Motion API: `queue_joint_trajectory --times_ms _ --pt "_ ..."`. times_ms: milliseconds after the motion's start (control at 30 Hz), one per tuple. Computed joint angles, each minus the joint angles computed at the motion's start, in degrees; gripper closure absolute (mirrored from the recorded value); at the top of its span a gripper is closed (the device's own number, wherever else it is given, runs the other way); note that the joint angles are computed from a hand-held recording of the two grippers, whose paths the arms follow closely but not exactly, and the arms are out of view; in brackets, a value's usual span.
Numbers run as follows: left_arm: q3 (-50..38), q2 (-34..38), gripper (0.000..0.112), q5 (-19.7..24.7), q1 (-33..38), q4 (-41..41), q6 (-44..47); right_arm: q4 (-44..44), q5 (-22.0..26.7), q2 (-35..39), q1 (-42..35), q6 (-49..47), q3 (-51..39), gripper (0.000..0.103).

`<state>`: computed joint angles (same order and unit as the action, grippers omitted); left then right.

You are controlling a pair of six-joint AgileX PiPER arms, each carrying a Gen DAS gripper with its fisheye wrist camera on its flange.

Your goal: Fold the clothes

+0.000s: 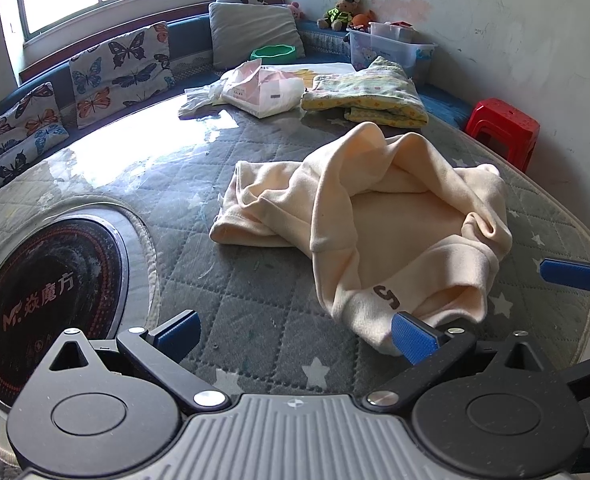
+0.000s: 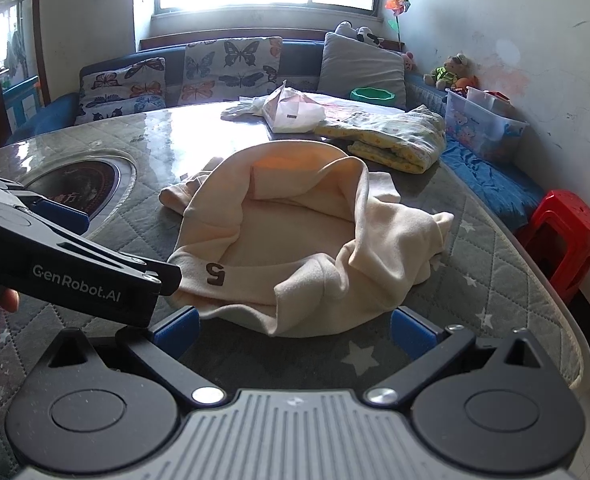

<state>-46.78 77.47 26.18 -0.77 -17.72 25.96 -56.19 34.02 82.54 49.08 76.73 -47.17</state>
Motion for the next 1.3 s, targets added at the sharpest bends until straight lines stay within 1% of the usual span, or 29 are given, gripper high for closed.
queue_joint_trajectory --times_ms 433,967,1200,1300 --pt "-3.55 2.58 0.009 -0.15 -0.38 2.07 -1.83 1.53 -0.80 2.05 -2.77 -4.20 -2.53 0.000" --pt "-8.22 5.34 0.009 -1.30 -3.53 6.91 -6.14 1.04 -1.82 2.71 -5.90 -7.02 -4.20 0.000" --pt "-10.97 7.32 0.010 -2.55 -4.20 5.02 -3.44 -1.11 -3.80 3.19 -9.40 -7.09 -4.88 0.000" --pt "-12.27 8.38 0.013 -3.00 -4.23 2.35 0.15 -1.94 -4.99 3.66 -11.18 -7.10 -5.34 0.001"
